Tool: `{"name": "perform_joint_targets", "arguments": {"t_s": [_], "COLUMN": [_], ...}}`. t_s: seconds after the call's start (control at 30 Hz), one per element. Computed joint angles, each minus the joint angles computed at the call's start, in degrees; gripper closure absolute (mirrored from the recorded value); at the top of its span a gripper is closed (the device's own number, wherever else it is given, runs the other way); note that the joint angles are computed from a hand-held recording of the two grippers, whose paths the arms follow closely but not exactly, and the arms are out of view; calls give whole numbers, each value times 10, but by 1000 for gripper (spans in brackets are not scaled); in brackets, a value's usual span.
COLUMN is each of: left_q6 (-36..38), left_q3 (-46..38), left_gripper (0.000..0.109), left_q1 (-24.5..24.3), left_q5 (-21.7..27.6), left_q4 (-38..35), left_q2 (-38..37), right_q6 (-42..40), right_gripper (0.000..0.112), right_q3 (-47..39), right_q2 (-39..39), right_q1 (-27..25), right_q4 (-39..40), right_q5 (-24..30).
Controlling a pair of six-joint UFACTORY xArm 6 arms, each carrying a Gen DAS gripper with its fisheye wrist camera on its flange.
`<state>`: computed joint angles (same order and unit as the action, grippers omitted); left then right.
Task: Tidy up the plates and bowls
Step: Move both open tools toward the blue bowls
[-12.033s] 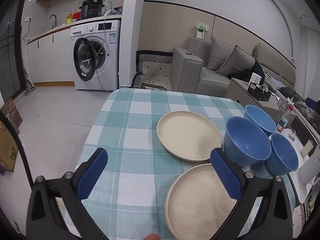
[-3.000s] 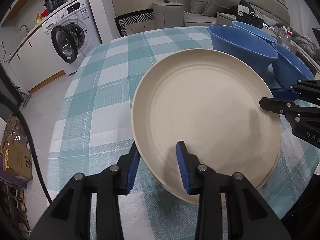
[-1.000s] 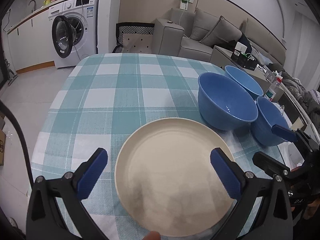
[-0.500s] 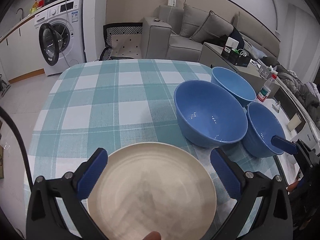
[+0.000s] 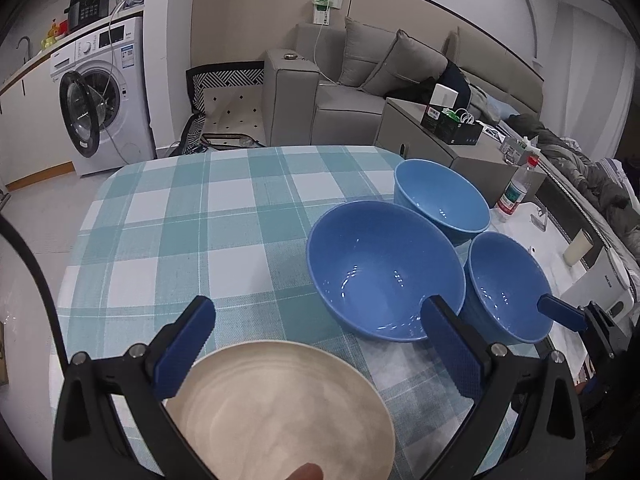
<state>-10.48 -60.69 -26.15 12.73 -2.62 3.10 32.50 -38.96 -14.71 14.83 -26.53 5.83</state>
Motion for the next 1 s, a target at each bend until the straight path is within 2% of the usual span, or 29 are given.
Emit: {"name": "perform_joint_targets", "arguments": {"t_s": [0.1,0.2,0.3,0.33,0.4,0.57,0.7,1.0], "left_q6": [-10,-30,-27,-28,-31,-36,-40,-24], "left_q3": [-16,-27,-36,-40,-47,-73,-98,-147], "left_gripper": [6,6,6,6,6,6,6,6], "left_q1": [-3,-5,-10,-12,-15,-20,-25,-35], "left_q5": [8,12,18,21,25,32,40,55], "left_q4": [15,43,42,45,52,63,71,60], "left_q2": [6,10,13,14,17,32,48,82], "right_q6": [5,-29,-6,-10,-61,-78,-52,-85], "right_gripper": [10,10,10,10,10,10,10,10], "right_q3": [1,10,11,12,13,10,0,-16], "right_q2": [-8,-21,-32,-36,-39,-43,-38,-30], "right_q1": [-2,2,-4,-4,-1,-10,-26,-66], "right_q4": [-8,34,4,10,71,95,68,96], "right_q5": [3,-3,3,4,4,12,22,31]}}
